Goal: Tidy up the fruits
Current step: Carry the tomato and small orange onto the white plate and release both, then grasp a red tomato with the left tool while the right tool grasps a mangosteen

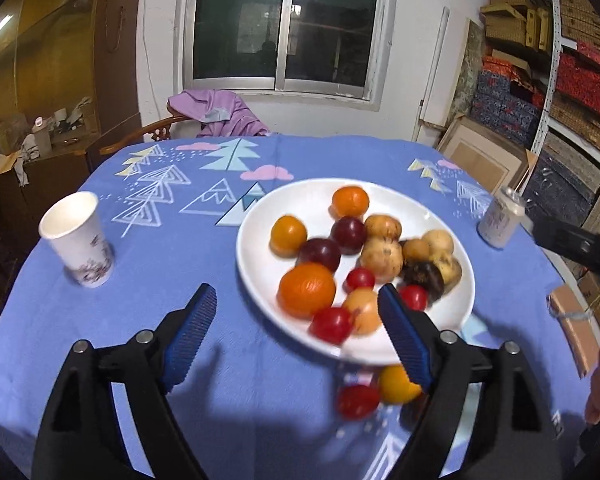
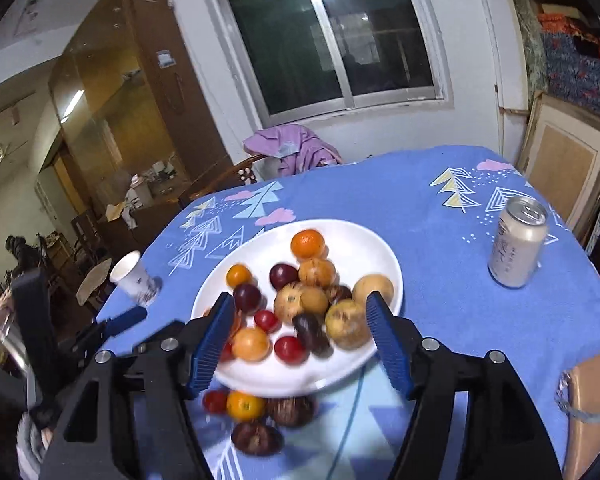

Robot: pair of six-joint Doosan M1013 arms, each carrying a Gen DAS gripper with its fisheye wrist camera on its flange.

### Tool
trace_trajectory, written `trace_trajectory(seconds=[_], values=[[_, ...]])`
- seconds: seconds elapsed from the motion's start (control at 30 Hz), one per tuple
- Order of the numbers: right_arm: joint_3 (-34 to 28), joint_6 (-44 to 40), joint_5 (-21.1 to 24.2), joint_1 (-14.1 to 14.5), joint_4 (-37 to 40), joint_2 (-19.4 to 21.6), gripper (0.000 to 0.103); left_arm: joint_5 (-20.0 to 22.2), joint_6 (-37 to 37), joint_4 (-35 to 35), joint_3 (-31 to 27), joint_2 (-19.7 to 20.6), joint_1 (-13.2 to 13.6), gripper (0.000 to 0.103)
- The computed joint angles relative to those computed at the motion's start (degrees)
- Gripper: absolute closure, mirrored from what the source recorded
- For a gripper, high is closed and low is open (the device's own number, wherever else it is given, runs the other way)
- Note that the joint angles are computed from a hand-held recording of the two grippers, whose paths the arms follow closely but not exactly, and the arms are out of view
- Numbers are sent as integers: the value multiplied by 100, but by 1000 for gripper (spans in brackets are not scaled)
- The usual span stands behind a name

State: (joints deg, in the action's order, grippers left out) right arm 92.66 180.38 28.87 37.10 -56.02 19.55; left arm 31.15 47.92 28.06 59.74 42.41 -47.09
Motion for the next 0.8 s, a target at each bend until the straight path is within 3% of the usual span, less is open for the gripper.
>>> trace_trajectory(seconds=[0.17, 0.4, 0.8], values=[[350, -413, -166, 179, 452, -73, 34, 45, -99, 291, 543, -196, -117, 22], [189, -2042, 107, 412, 1394, 176, 34, 107, -62, 1066, 724, -177, -305, 22], [147, -2249, 178, 448, 1584, 222, 34, 600, 1567, -302, 146, 150, -228, 22]])
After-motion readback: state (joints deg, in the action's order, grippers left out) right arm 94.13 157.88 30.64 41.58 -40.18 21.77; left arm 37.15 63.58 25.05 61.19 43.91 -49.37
